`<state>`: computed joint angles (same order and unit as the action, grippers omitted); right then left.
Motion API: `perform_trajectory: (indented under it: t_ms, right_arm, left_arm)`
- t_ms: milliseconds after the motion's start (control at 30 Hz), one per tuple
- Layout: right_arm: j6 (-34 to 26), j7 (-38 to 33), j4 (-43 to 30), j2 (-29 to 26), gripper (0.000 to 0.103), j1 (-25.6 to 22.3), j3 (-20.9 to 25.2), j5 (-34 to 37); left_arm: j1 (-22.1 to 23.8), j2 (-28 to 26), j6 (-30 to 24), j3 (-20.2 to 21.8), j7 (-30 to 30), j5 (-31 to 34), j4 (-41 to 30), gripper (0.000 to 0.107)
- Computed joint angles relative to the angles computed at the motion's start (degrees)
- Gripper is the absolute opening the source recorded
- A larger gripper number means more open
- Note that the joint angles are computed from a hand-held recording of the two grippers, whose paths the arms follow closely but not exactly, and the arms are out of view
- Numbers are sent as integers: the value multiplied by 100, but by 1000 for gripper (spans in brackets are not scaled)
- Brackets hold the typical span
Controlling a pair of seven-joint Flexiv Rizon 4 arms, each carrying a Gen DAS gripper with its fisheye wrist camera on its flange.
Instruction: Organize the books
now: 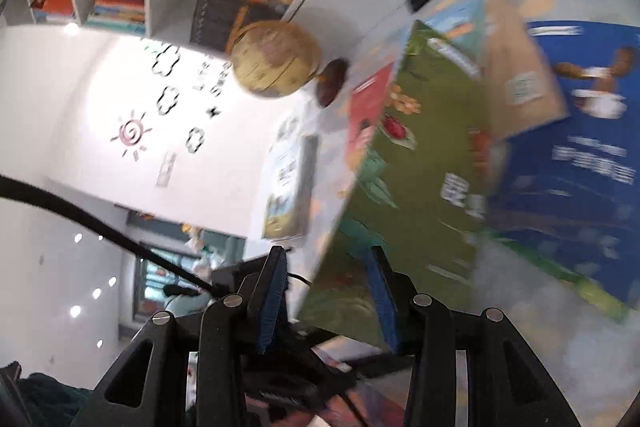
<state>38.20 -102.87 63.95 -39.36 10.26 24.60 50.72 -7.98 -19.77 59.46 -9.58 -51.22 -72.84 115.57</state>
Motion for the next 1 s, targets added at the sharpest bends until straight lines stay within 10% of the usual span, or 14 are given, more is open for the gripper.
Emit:
perform_trajectory:
  t_ms: [367,700,1000]
  right_arm:
    - [-881,469,-1035,-894,41,811,65,-410]
    - [569,1329,1078,164,45,1683,-1239,-3084]
    - [2028,1926,2210,230,42,1862,-1416,-4599]
  left_arm:
    - [-165,884,361,459,-244,-948,1379,75]
    - [324,447,628,766,-1911,2079,716,75]
    - [358,-31,444,921,-3513,4634,-100,80]
